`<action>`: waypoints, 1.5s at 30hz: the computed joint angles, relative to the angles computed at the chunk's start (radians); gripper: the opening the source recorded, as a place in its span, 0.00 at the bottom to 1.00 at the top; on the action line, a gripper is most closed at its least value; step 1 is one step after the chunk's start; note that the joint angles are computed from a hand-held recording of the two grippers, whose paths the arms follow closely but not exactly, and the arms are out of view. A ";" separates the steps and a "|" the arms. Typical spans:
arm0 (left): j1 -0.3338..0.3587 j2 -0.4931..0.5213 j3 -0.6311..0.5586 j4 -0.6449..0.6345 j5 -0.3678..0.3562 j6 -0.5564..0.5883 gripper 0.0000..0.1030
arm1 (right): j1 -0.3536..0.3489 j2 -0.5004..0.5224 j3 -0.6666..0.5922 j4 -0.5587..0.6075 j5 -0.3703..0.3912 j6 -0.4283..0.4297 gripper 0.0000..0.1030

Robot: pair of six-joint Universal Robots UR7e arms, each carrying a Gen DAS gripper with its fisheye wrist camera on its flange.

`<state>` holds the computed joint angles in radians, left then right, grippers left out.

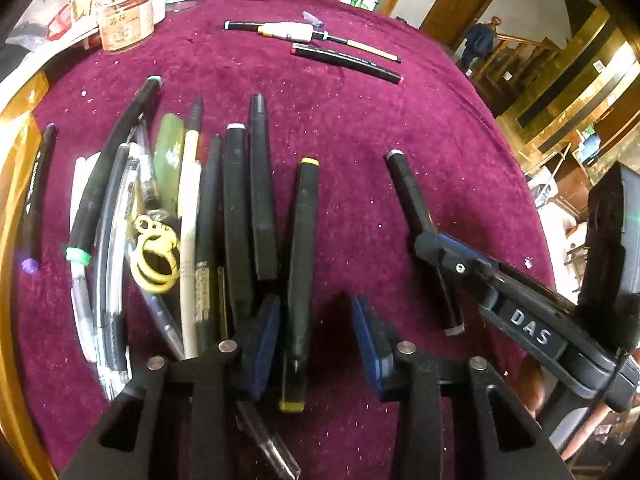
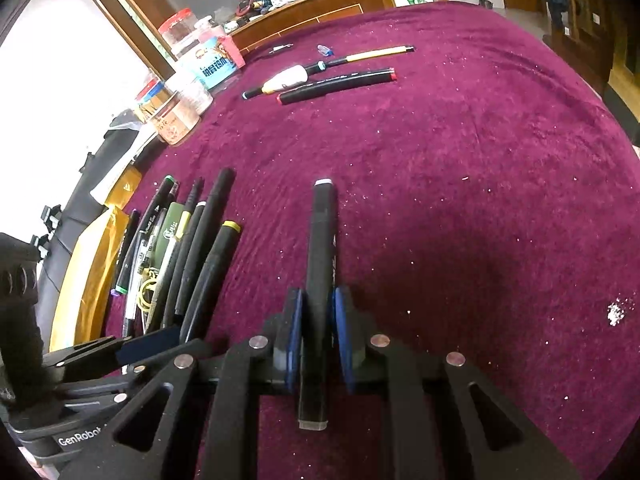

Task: Organize rigid objects
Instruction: 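Grasp a black marker with the right tool while the left tool grasps another, then carry both black markers onto the white tray and open both tools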

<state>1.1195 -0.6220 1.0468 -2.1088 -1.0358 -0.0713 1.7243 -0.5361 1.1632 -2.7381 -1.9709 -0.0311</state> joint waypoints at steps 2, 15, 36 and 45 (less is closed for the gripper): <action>-0.006 0.003 0.006 -0.007 0.048 -0.005 0.14 | 0.000 0.002 -0.003 0.002 -0.001 -0.001 0.15; -0.015 -0.064 0.147 -0.122 0.054 0.046 0.14 | 0.016 0.018 -0.011 -0.013 -0.060 -0.036 0.15; 0.052 -0.600 0.532 -0.463 0.021 -0.097 0.14 | 0.161 0.062 -0.008 0.015 0.362 -0.211 0.15; 0.170 -0.594 0.441 -0.371 0.115 -0.098 0.14 | 0.282 0.389 -0.459 0.350 0.265 -0.218 0.15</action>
